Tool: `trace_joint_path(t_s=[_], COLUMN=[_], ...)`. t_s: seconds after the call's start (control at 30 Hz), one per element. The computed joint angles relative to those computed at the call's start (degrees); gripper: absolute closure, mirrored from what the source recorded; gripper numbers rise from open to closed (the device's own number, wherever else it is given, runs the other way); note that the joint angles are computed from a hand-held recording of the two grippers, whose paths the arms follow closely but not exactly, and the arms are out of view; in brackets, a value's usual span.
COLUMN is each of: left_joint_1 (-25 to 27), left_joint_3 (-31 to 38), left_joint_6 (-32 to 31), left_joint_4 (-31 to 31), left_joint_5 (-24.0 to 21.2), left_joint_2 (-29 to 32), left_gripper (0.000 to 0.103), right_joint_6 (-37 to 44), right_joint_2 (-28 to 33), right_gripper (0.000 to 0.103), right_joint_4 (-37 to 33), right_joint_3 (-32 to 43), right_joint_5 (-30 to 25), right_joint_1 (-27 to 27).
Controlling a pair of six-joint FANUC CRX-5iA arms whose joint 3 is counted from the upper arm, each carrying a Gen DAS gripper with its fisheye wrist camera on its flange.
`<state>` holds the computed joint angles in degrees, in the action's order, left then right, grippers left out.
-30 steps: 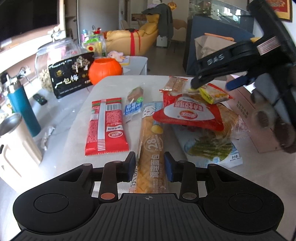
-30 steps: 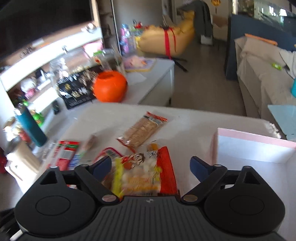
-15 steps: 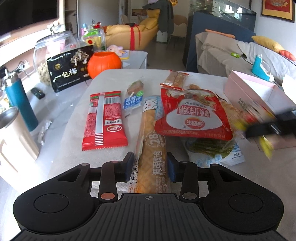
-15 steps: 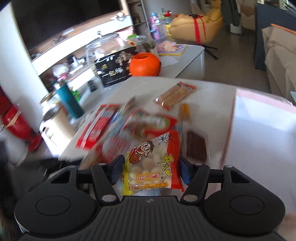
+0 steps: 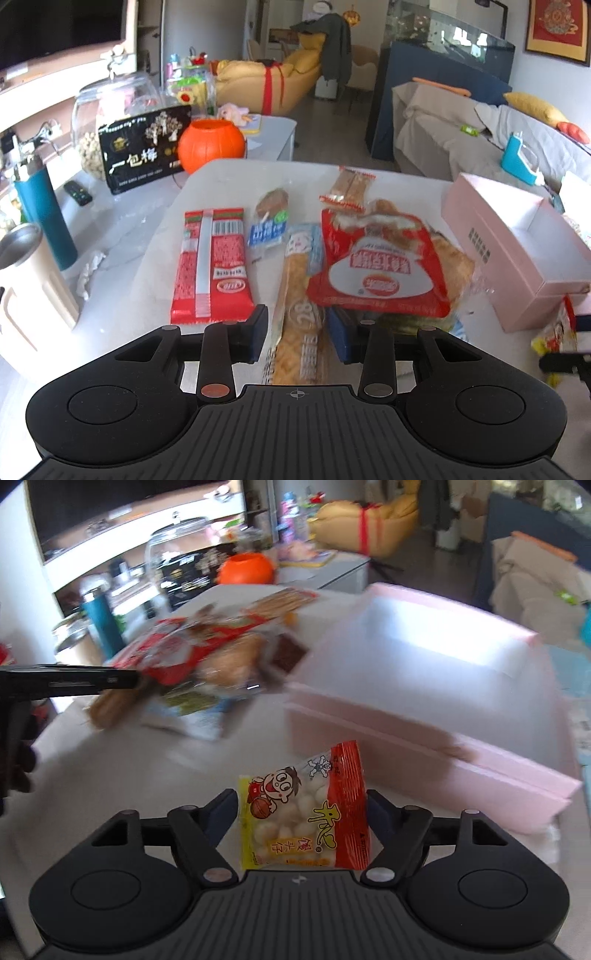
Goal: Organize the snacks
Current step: 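Grasp the silver-wrapped chocolate bar with the left tool while the right tool lifts the candy bag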
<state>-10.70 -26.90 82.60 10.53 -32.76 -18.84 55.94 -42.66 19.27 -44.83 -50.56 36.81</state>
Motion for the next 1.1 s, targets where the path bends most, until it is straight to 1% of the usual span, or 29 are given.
trace_joint_path(t_s=[0.07,0.17,0.2,0.27,0.3,0.37,0.43,0.47,0.5,0.53,0.6,0.63,0.67,0.7,0.73,0.77,0.8,0.87,0.9,0.93,1.0,1.03,1.1], left_joint_1=[-0.38,-0.74,-0.84,-1.41,-2.00,-3.89,-6.01,-6.87,-8.06,-9.46,-11.75,-12.59,-13.14,-13.51,-13.41,-12.95,-12.15,-10.09,-9.43,-9.08,-8.70,-8.42,-8.08], left_joint_3=[-0.04,-0.10,-0.16,-0.14,0.00,2.43,6.18,7.95,10.96,15.11,21.94,24.83,26.89,27.81,27.10,24.90,21.97,16.31,14.09,12.12,9.41,8.74,8.85], left_joint_6=[0.15,0.73,1.06,0.63,-1.72,-7.35,-18.62,-21.02,-20.42,-17.12,-10.68,-8.53,-7.58,-7.38,-8.95,-12.93,-18.55,-30.39,-34.92,-37.75,-39.99,-40.07,-37.26], left_joint_4=[0.01,0.08,0.13,1.49,3.47,6.60,14.90,16.76,15.65,11.53,2.55,-0.94,-2.98,-4.59,-4.88,-3.11,0.48,9.05,11.74,12.81,12.90,12.86,11.05], left_joint_5=[0.89,1.92,2.41,4.23,5.19,4.77,1.88,1.01,0.11,-0.92,-3.24,-4.93,-6.82,-7.73,-7.39,-5.97,-4.81,-4.19,-4.04,-3.75,-2.91,-2.79,-3.46], left_joint_2=[-0.41,-1.23,-1.62,-2.07,-1.82,0.57,6.18,8.68,11.76,15.34,20.65,22.93,24.66,25.55,25.36,24.35,22.92,20.15,18.92,17.45,15.04,14.33,13.64], left_gripper=[0.062,0.062,0.062,0.063,0.063,0.063,0.062,0.059,0.059,0.059,0.060,0.061,0.062,0.062,0.062,0.062,0.062,0.062,0.062,0.062,0.062,0.062,0.061], right_joint_6=[-1.64,1.32,0.62,-2.51,-3.34,-2.46,0.36,1.40,1.13,1.01,0.23,-0.23,-0.32,-0.25,-0.15,0.05,0.57,2.17,3.38,4.22,3.25,1.52,-0.42], right_joint_2=[-0.12,1.84,2.60,3.95,4.96,7.00,8.80,9.34,9.15,8.50,6.35,5.04,3.68,2.35,1.23,0.31,-0.23,-1.03,-1.35,-1.72,-2.44,-2.93,-3.08], right_gripper=[0.027,0.027,0.027,0.027,0.027,0.027,0.027,0.027,0.027,0.027,0.027,0.026,0.025,0.025,0.024,0.024,0.024,0.023,0.023,0.023,0.022,0.022,0.022], right_joint_4=[2.32,-1.52,-0.78,3.40,4.82,4.43,0.76,-0.63,-0.86,-1.05,-0.55,-0.09,0.21,0.59,1.06,1.43,1.40,0.12,-0.94,-1.51,0.03,2.22,5.19], right_joint_3=[-1.18,0.29,0.09,-1.34,-1.52,-0.90,0.85,1.59,1.50,1.25,0.20,-0.45,-1.01,-1.60,-2.16,-2.62,-2.79,-2.77,-2.70,-2.81,-3.80,-4.83,-5.97], right_joint_5=[2.30,5.98,7.24,9.65,10.63,12.09,12.45,12.34,12.08,11.72,10.93,10.45,9.90,9.36,8.82,8.30,7.83,6.75,6.39,6.03,5.37,4.96,4.37], right_joint_1=[-1.40,-5.68,-6.18,-6.11,-6.33,-7.55,-9.17,-9.82,-9.85,-9.82,-9.03,-8.39,-7.81,-7.26,-6.79,-6.37,-6.09,-5.81,-5.78,-5.43,-3.58,-2.12,-0.54])
